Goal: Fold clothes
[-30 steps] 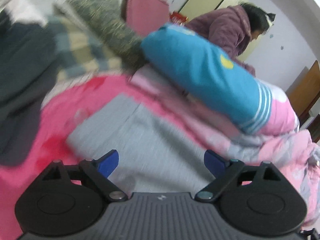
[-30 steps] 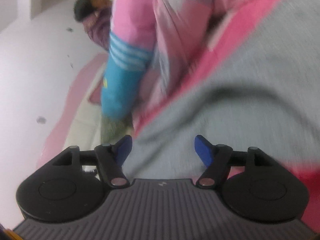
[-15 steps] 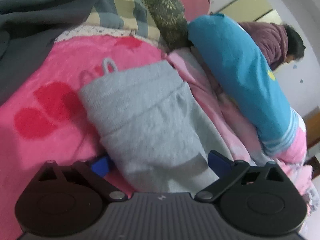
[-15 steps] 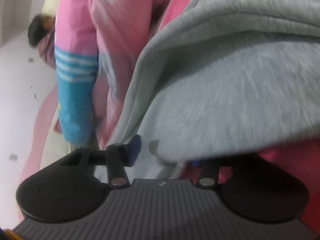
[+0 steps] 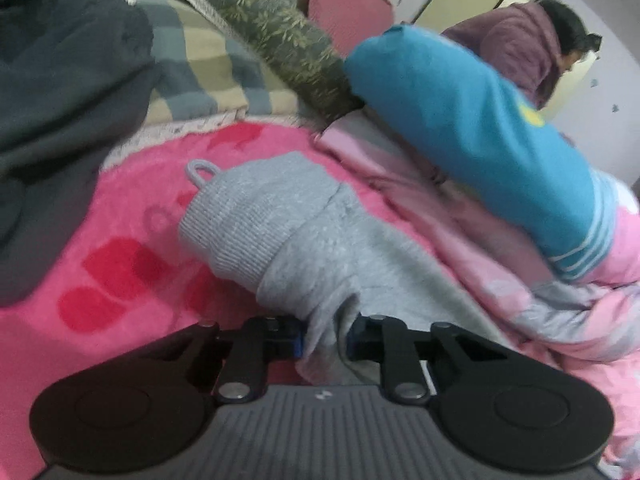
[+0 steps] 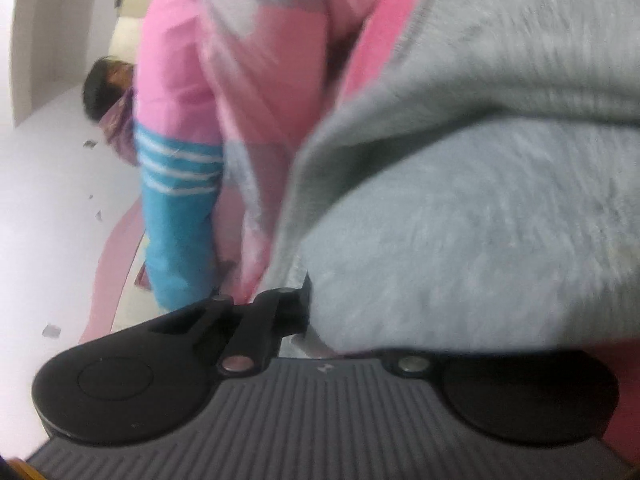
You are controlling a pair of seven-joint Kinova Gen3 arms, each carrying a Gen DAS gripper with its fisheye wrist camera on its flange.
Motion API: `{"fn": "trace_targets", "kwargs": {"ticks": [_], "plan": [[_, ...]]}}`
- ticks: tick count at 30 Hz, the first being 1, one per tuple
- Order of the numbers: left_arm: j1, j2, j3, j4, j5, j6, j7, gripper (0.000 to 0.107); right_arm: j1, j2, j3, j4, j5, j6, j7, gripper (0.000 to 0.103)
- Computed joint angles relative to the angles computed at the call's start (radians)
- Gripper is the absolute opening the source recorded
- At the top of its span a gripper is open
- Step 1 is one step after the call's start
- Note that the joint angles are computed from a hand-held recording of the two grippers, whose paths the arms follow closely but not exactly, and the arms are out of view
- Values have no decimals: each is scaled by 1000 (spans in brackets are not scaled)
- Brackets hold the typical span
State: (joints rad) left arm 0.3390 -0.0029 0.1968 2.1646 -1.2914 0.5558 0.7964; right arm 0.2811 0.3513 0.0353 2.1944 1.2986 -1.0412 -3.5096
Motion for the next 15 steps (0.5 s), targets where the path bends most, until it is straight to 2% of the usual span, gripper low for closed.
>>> {"fn": "trace_targets", "kwargs": {"ticks": [5,11,15], "plan": [[2,-126,55,47,136,40,-106,18,48,-87,34,55,99,-66,-24,7],[25,-317,182,143,312,159,-164,18,99,-170,89,138,264,-169,-47,7],[68,-444,263,177,468,258,-228,18,143,-208,131,184,378,-249,-53,7]]}}
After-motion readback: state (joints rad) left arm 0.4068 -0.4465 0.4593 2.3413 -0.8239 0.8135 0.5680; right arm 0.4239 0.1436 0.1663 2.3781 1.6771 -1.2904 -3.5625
